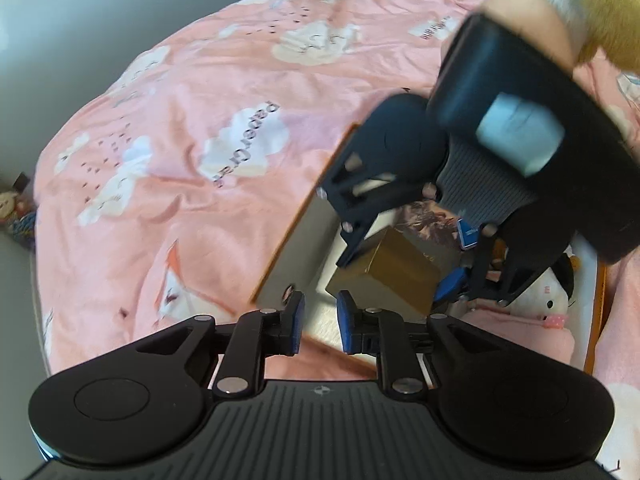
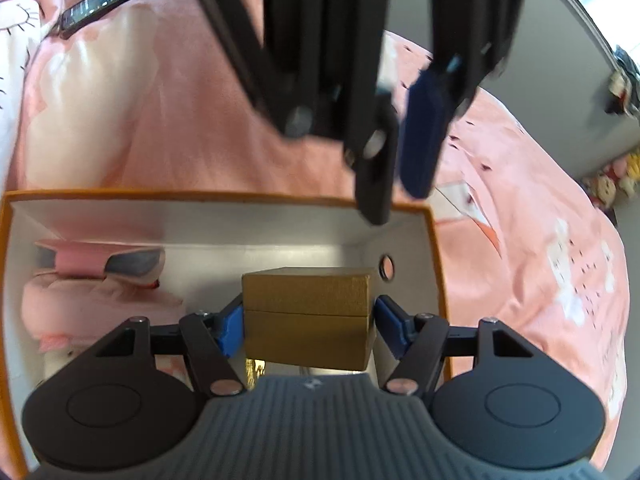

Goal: Organize objects
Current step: 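Lower the brown box into the box beside the white case with the right gripper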

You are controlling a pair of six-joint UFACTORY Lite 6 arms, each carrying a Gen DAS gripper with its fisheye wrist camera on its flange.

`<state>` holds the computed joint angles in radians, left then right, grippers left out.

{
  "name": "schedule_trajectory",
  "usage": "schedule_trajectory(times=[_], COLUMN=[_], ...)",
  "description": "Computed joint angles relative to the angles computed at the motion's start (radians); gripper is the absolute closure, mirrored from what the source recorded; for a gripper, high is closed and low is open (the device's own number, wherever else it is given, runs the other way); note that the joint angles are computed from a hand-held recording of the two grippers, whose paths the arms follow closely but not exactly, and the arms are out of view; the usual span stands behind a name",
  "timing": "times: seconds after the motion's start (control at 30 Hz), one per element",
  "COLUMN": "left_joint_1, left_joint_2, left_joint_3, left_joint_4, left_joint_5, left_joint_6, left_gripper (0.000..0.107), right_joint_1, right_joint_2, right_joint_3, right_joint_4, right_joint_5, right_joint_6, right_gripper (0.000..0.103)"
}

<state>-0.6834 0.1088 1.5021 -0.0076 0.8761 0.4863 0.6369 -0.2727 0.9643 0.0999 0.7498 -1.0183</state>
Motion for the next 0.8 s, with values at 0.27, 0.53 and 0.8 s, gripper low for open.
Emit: schedule_trajectory(times=[0.27,0.53,0.8], left_joint_1=[0.052,0.082,0.08], left_joint_2=[-0.057,-0.056,-0.069], left_joint_3=[-0.079,-0.118,-0.136], left_joint_4=[0.008,-0.01,-0.003], left_joint_5=[-0.012,-0.041,-0.05], left_joint_6=[-0.023,-0.017,-0.034], left_gripper=[0.081,0.081,0.081], right_joint_1=[0.035,0.047,0.008], right_joint_2=[0.156,0.228,0.213], right_joint_3=[0.036,0.054,0.076], right_joint_4=[0.007,-0.001,-0.02], right_joint_5=[-0.074,-0.129,-0.105], right_joint_6=[-0.033,-0.046,0.053], right_gripper=[0.035,0.043,0.035])
